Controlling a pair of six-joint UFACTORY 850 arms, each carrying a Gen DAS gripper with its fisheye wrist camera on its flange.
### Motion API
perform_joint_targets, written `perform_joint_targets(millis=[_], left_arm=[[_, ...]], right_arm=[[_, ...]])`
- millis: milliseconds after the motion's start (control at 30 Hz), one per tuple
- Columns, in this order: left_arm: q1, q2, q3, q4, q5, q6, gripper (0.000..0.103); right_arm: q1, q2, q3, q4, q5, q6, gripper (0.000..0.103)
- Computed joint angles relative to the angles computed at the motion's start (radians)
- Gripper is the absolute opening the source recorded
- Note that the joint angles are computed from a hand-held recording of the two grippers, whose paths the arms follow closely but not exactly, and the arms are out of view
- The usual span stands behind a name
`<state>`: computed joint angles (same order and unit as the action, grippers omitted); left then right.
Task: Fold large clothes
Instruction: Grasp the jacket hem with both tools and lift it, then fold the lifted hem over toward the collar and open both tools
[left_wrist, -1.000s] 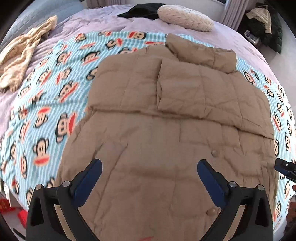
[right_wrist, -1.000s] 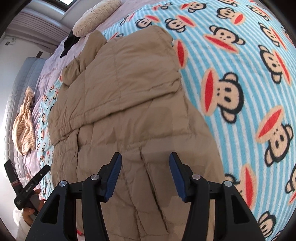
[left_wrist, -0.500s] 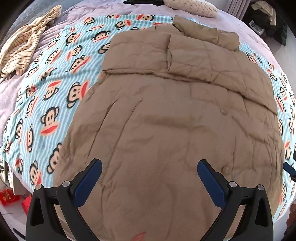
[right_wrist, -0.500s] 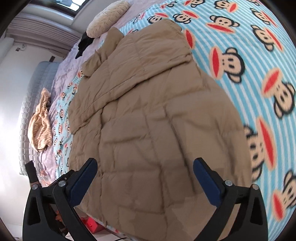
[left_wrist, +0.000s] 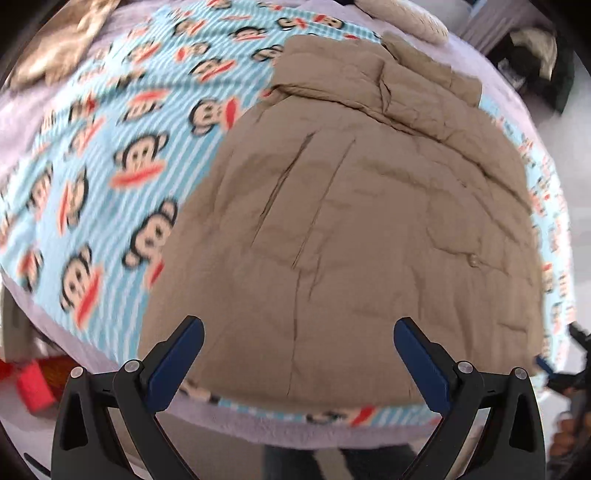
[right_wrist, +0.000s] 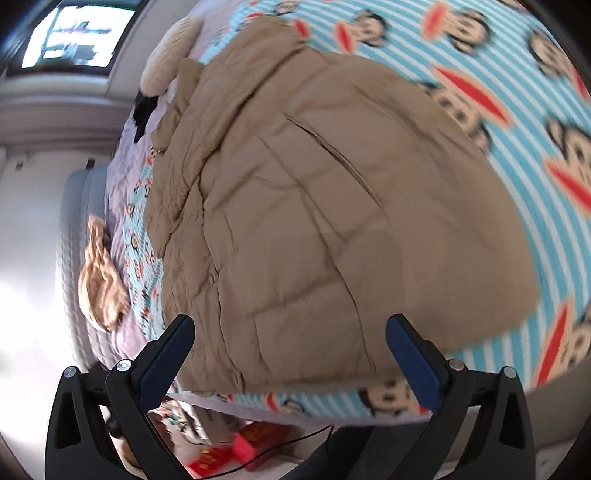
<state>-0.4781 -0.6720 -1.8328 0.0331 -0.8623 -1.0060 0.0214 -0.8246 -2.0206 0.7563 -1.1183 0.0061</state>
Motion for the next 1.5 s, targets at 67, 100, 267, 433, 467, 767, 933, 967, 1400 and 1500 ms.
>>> perform_joint_targets(millis=[67,100,267,433,467,767,933,967,1400,1500], left_arm=[[0.007,0.071,0.111,-0.046,0.086,-0.005,0.103],[0.012,0.109,0.172,-0.083,0.134,0.0,0.103],[0.037,0.212,0.374,-0.37,0.311,0.146,0.103],[0.043,0.22,0.457,-0.654,0.423,0.331,0.103],[0.041,0.212,0.457,-0.683,0.434,0.353,0.103],[0.049,0.106,0.337,-0.799,0.415,0.53,0.103],[0.062,0.061,0.292,-0.842,0.364,0.586,0.085],[0.066,0.056,0.288,-0.863,0.355,0.608,0.068],[0.084,0.138,0.274,-0.82,0.408,0.707,0.013],[0.092,0.125,0.209,-0.711,0.392,0.653,0.013]], right_arm=[[-0.012,0.042,0.073,0.026,0.02,0.009,0.103],[-0.018,0.057,0.1,0.04,0.027,0.011,0.103],[-0.051,0.134,0.254,0.143,0.079,0.014,0.099],[-0.063,0.149,0.333,0.208,0.075,0.019,0.078],[-0.066,0.153,0.35,0.21,0.074,0.015,0.076],[-0.058,0.128,0.377,0.273,0.118,0.021,0.075],[-0.06,0.112,0.389,0.381,0.153,0.019,0.075],[-0.061,0.111,0.391,0.407,0.156,0.005,0.071],[-0.044,0.07,0.226,0.393,0.14,-0.077,0.01],[-0.038,0.036,0.131,0.363,0.12,-0.082,0.01]])
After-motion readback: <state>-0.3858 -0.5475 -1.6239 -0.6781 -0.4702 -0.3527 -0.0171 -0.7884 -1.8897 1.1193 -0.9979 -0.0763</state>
